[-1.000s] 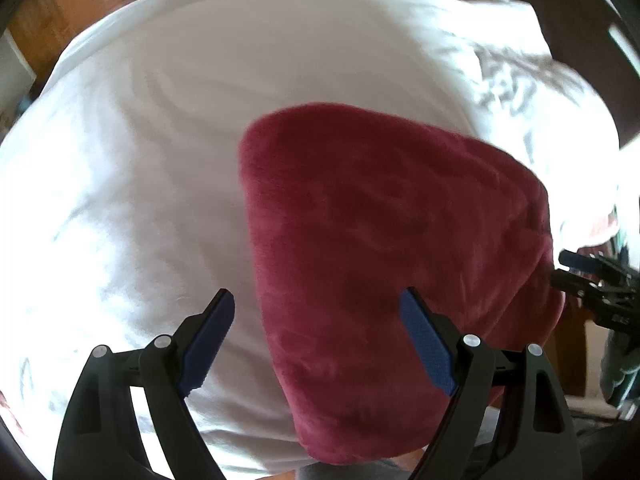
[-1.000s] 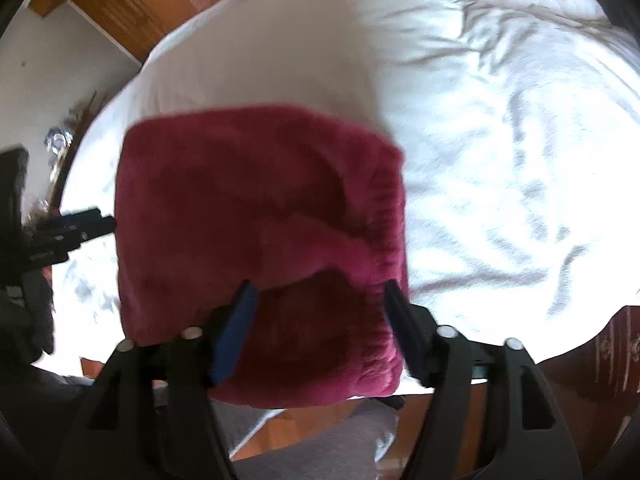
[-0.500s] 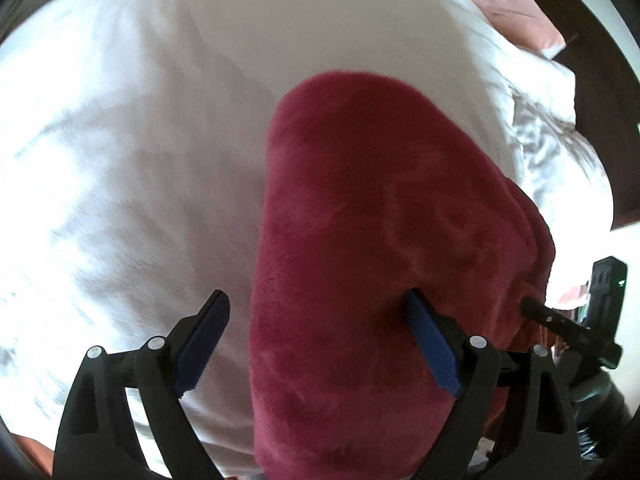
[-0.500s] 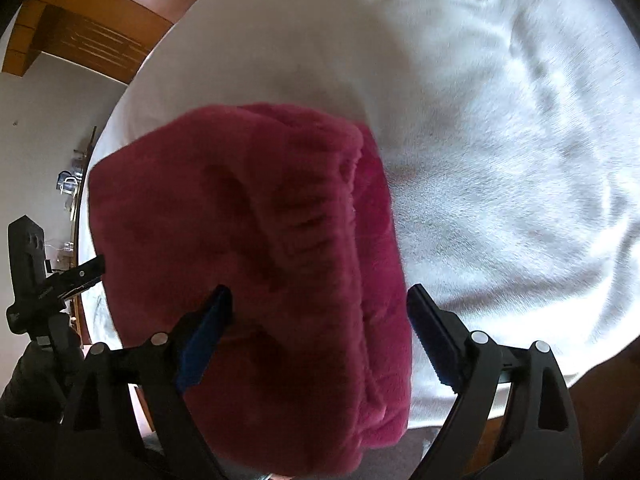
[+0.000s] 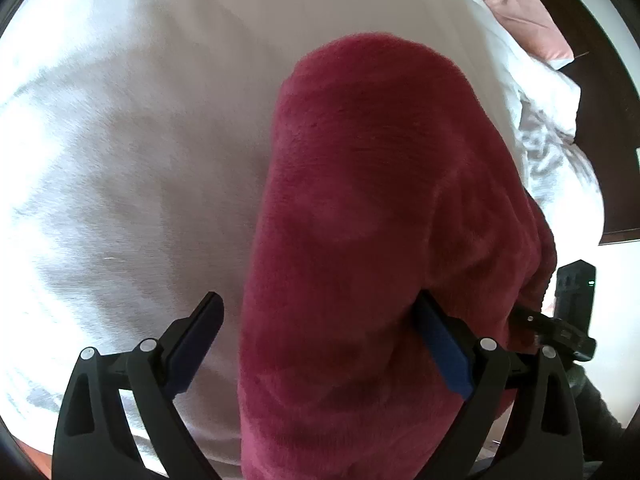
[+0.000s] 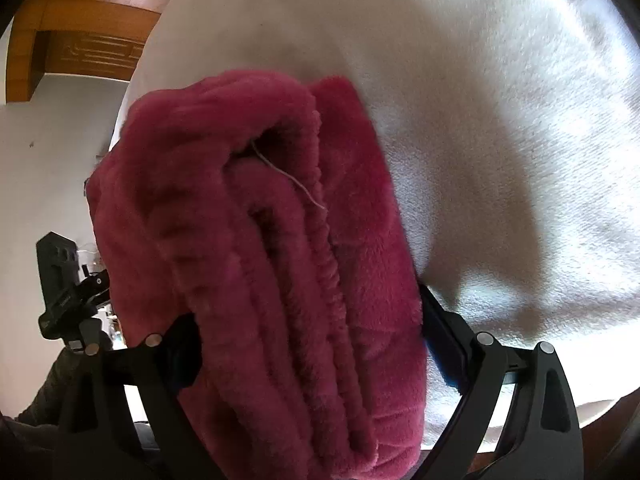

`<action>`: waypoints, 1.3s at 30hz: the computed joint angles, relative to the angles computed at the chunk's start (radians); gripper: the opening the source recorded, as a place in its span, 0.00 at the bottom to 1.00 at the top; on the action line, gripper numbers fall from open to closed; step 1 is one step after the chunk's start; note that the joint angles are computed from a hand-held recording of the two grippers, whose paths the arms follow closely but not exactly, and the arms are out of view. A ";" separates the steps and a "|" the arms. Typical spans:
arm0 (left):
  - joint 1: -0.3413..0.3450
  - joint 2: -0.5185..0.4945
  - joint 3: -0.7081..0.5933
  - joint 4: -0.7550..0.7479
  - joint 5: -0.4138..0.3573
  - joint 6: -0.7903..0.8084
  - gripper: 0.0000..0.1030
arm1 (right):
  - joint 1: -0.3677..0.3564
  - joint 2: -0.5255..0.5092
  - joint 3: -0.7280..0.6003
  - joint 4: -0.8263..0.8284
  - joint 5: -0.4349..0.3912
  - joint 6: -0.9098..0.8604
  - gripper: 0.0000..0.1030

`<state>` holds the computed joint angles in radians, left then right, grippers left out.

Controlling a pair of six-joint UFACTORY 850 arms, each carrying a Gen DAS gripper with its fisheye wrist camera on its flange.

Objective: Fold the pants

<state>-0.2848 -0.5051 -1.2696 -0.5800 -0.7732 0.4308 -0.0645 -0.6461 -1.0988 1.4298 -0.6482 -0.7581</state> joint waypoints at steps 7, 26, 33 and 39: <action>0.013 -0.047 -0.040 -0.034 -0.063 0.030 0.95 | 0.015 -0.008 0.014 0.069 0.007 -0.002 0.89; 0.050 -0.171 -0.134 -0.231 -0.267 0.174 0.73 | 0.065 0.145 0.114 -0.008 0.117 0.202 0.52; 0.062 -0.179 -0.147 -0.260 -0.311 0.210 0.50 | 0.111 0.231 0.134 -0.127 0.186 0.335 0.48; 0.073 -0.153 -0.142 -0.284 -0.350 0.262 0.44 | 0.128 0.321 0.169 -0.185 0.219 0.384 0.48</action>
